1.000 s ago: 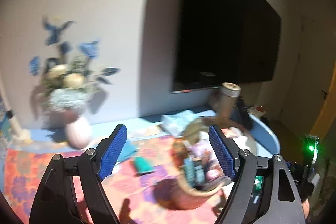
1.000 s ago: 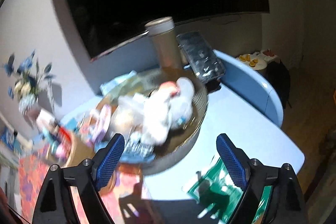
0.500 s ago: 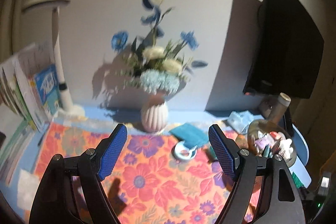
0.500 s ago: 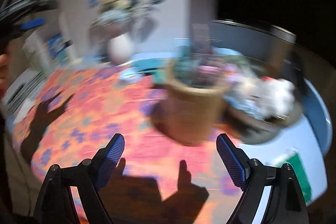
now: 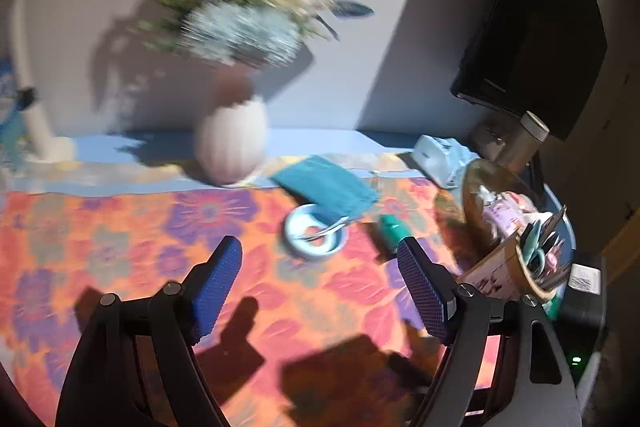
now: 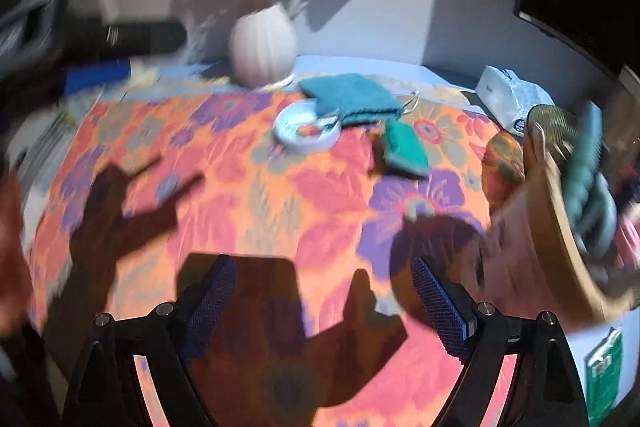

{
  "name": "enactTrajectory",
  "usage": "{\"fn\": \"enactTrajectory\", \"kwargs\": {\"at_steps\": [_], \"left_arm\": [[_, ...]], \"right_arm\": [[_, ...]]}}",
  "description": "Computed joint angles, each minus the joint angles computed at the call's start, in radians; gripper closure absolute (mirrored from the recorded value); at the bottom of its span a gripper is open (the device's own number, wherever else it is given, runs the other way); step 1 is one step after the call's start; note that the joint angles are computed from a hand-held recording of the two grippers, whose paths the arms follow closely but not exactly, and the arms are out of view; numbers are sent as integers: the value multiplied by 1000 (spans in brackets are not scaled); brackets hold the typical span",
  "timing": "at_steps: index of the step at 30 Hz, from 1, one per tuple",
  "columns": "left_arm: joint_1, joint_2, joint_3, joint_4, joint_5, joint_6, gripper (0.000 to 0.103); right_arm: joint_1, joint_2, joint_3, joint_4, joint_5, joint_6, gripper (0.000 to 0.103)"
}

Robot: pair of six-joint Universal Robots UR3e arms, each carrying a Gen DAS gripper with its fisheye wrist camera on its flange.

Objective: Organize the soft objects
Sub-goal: 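Swing both open tools back toward the floral tablecloth, then grasp the teal cloth with the left tool while the right tool grasps the green bottle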

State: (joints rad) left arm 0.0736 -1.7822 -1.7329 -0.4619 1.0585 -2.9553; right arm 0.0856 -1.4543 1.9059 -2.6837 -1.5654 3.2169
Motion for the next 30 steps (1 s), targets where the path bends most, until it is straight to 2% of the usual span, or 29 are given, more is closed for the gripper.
{"fn": "enactTrajectory", "kwargs": {"at_steps": [1,3,7,10,12,16,18,21,24,25,26,30], "left_arm": [[-21,-51,61,-17,6,-13,24],[-44,-126,152,-34,14,-29,26],[-47,-244,287,-65,7,-55,26],[-43,-320,371,-81,0,-85,26],[-53,-380,452,-127,2,-99,26],[-94,-492,593,-179,28,-114,26],[-116,-559,689,-215,49,-137,26],[-139,-666,853,-305,62,-164,26],[-165,-777,1032,-407,90,-179,26],[-168,-806,1082,-436,92,-183,26],[-171,-841,1140,-469,89,-188,26],[-195,-951,1333,-571,107,-197,28]], "right_arm": [[-12,51,-41,-22,24,34,15],[-2,132,-109,-44,2,94,15],[23,254,-209,-104,-103,187,15],[43,341,-252,-224,-210,242,15],[46,391,-319,-187,-257,290,15],[-10,443,-355,-187,-211,390,15],[-44,464,-402,-113,-161,413,15],[-87,461,-384,-153,-94,406,15],[-103,484,-426,-117,-71,367,15],[-107,484,-423,-126,-65,359,18],[-112,478,-404,-154,-47,348,32],[-125,467,-350,-218,14,328,61]]}}
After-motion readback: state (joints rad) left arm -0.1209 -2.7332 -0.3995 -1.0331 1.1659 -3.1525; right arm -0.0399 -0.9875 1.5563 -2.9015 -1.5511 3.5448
